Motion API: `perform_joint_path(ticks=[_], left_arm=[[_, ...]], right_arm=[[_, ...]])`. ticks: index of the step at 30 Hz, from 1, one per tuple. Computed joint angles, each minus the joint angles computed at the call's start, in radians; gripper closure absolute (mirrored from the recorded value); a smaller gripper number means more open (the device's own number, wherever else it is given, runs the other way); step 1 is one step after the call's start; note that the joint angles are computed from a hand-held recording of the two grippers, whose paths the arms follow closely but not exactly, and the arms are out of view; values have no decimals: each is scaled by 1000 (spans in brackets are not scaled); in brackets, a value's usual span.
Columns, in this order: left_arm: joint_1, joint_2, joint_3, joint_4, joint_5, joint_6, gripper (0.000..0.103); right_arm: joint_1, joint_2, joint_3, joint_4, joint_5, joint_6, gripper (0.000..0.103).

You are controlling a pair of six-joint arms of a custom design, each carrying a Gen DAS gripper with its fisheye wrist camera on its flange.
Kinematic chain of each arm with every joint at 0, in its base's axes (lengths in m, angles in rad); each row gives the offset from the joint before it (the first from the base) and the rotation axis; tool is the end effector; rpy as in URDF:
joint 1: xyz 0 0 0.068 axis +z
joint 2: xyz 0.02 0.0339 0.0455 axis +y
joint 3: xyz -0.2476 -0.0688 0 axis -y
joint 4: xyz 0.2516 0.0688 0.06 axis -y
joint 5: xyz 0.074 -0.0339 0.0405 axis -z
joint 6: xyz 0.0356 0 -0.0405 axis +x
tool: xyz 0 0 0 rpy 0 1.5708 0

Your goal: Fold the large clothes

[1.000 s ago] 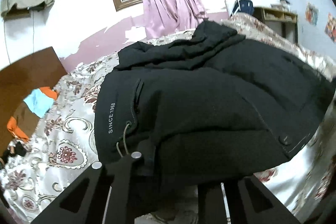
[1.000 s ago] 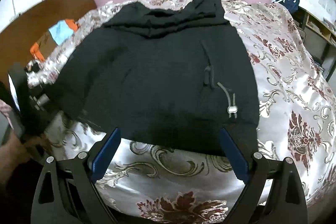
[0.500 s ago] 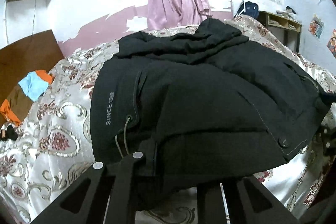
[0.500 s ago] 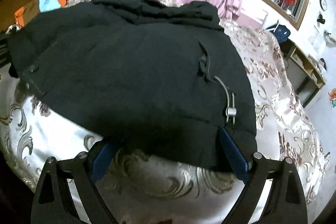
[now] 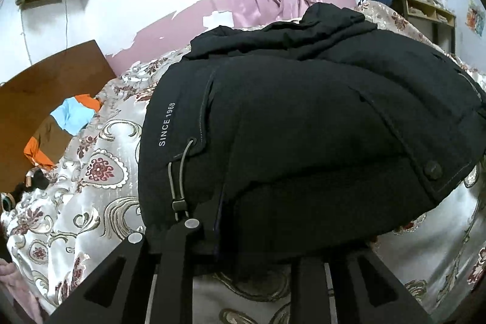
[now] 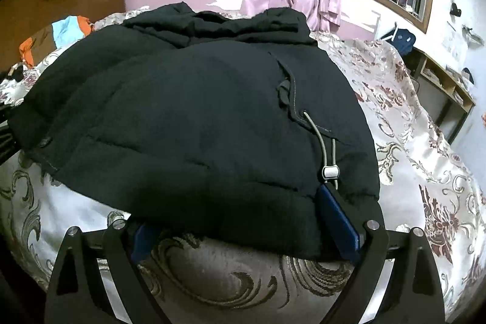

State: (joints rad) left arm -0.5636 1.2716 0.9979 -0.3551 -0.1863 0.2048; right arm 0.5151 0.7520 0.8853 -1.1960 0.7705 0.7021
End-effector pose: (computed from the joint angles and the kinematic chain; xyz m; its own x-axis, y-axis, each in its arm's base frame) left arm 0.2517 -0.1513 0.2758 -0.4058 0.4929 -0.7697 0.4912 0.8278 0.2711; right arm 0.1245 0.0420 0.2886 -0.6183 0.1825 -0.7644 0.4463 0.8822 -0.1504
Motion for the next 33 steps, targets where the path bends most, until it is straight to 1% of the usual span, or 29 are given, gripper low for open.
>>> perform_joint_path(ticks=[1,3,5,7,9,10,12,14,15,17,19,21,23,24,26,29,33], left_arm=[[3,0,0,0,7,1,82],[7,6,2,-1,16,6,84],[5,15,15,-9,17,1,85],[8,21,29,-24,24,-4,85],[12,24,43,-40,36,-5,87],[14,28,54,-53,41,-5,88],[18,42,84,-90,52,-9,89],[24,52,119,-134,67,-9,91],[31,51,138,-156,84,-14,92],[39,48,162,-183,109,-20,92],[53,41,189,-213,141,-34,92],[76,30,208,-235,185,-61,93],[109,31,241,-264,246,-108,93],[117,35,252,-270,260,-121,93],[112,46,280,-280,257,-130,94],[101,62,315,-295,246,-122,94],[111,78,342,-306,266,-122,94]], right_arm=[[6,-13,-7,5,5,-1,12],[9,-27,-8,10,5,-7,16],[-14,-41,-21,38,-16,-40,20],[-22,-51,-26,49,-27,-48,31],[-57,-67,-41,79,-47,-81,47],[-64,-67,-45,87,-49,-87,50],[-95,-80,-59,112,-71,-110,61],[-119,-103,-68,126,-94,-125,68],[-125,-101,-63,124,-99,-133,75],[-133,-86,-35,101,-108,-131,81],[-147,-105,-9,94,-128,-138,84],[-133,-108,31,77,-114,-141,87],[-110,-103,82,66,-91,-151,88],[-107,-99,98,65,-89,-159,88],[-133,-89,136,72,-113,-201,88],[-217,-84,156,90,-201,-252,89],[-214,-55,180,64,-203,-252,89]])
